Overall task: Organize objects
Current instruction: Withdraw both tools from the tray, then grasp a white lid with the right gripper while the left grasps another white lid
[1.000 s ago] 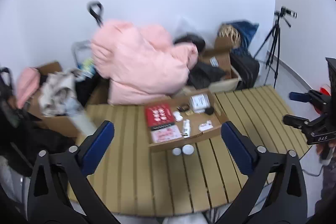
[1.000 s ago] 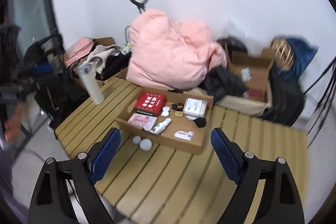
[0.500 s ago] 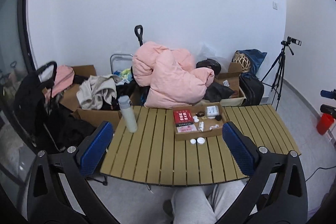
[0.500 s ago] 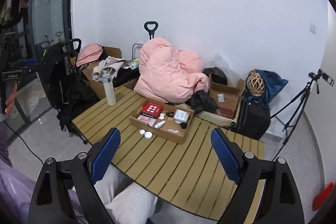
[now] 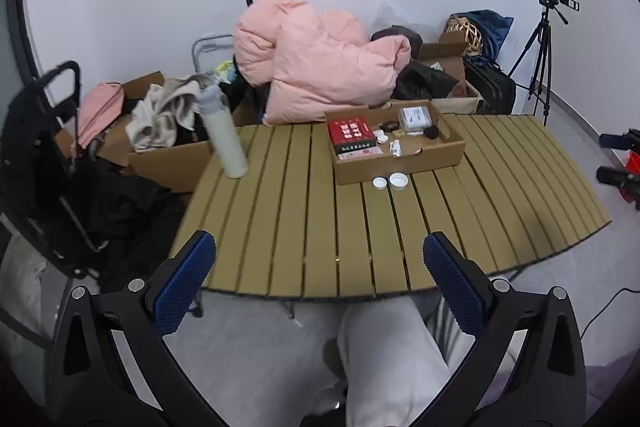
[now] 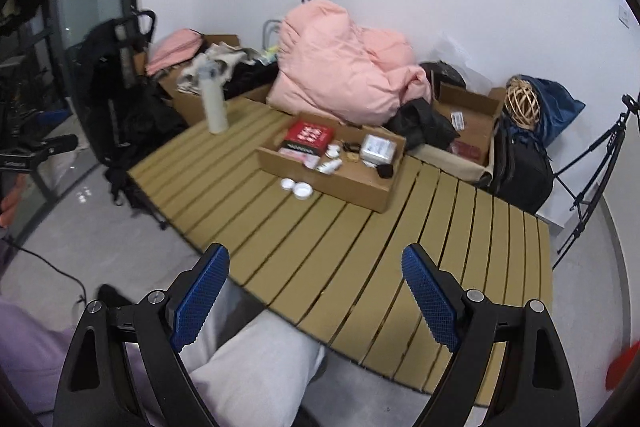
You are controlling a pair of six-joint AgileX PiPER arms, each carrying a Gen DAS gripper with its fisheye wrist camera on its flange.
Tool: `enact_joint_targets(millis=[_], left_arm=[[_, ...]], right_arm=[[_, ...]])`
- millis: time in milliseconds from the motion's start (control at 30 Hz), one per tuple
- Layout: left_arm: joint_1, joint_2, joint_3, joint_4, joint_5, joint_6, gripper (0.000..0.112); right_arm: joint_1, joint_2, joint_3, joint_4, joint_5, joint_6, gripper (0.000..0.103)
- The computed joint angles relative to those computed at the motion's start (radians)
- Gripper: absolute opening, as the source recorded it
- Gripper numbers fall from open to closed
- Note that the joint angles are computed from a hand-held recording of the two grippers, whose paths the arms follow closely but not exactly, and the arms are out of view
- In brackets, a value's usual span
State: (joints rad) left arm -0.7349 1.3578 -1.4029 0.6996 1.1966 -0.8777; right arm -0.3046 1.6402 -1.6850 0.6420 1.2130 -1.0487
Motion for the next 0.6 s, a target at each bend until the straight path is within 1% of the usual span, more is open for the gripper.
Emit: enact_joint_targets(millis=[67,100,133,167,200,233,267,300,333,367,400,433,467,500,533,567,600], left_arm=[[0.047,0.042,0.113,0.024,-0.144,-0.086,0.103],[0.070,0.068,0.174,0.038,-0.244,-0.128,0.103],[0.088,0.090,0.198,0.043,-0.304,-0.141,0.103],[0.111,0.144,0.219,0.056,-0.385,-0.166,0.103],[0.133,0.192,0.214,0.063,-0.429,-0.166,0.103],[0.151,0.255,0.192,0.075,-0.470,-0.171,0.101],[0.175,0.323,0.165,0.095,-0.526,-0.179,0.101],[0.193,0.378,0.135,0.119,-0.554,-0.192,0.100],[0.222,0.456,0.075,0.107,-0.584,-0.173,0.096],[0.245,0.503,0.030,0.063,-0.612,-0.125,0.092],[0.284,0.565,-0.032,-0.021,-0.655,-0.042,0.083],[0.309,0.599,-0.072,-0.102,-0.675,0.033,0.077],[0.349,0.669,-0.148,-0.202,-0.705,0.116,0.075],[0.378,0.724,-0.216,-0.302,-0.709,0.201,0.075],[0.399,0.764,-0.272,-0.402,-0.699,0.291,0.073],[0.423,0.837,-0.368,-0.502,-0.671,0.374,0.072],[0.434,0.876,-0.426,-0.563,-0.641,0.429,0.066]], right_arm=[[0.063,0.010,0.144,-0.003,-0.200,-0.028,0.091],[0.093,0.020,0.200,-0.005,-0.300,-0.035,0.091],[0.128,0.051,0.248,-0.006,-0.400,-0.035,0.091],[0.164,0.074,0.298,0.008,-0.500,-0.037,0.091],[0.195,0.115,0.321,0.034,-0.564,-0.047,0.091],[0.224,0.175,0.307,0.044,-0.589,-0.037,0.091],[0.255,0.242,0.273,0.036,-0.603,0.001,0.091],[0.280,0.297,0.237,0.041,-0.613,0.019,0.091],[0.311,0.374,0.172,0.037,-0.627,0.053,0.091],[0.332,0.425,0.121,0.017,-0.634,0.094,0.091],[0.353,0.478,0.060,-0.015,-0.640,0.149,0.091],[0.371,0.541,-0.023,-0.050,-0.626,0.208,0.090],[0.383,0.609,-0.120,-0.067,-0.597,0.254,0.085],[0.392,0.669,-0.210,-0.088,-0.570,0.301,0.080],[0.405,0.732,-0.310,-0.132,-0.545,0.371,0.068],[0.418,0.791,-0.407,-0.181,-0.523,0.448,0.061],[0.424,0.851,-0.507,-0.205,-0.492,0.504,0.060]])
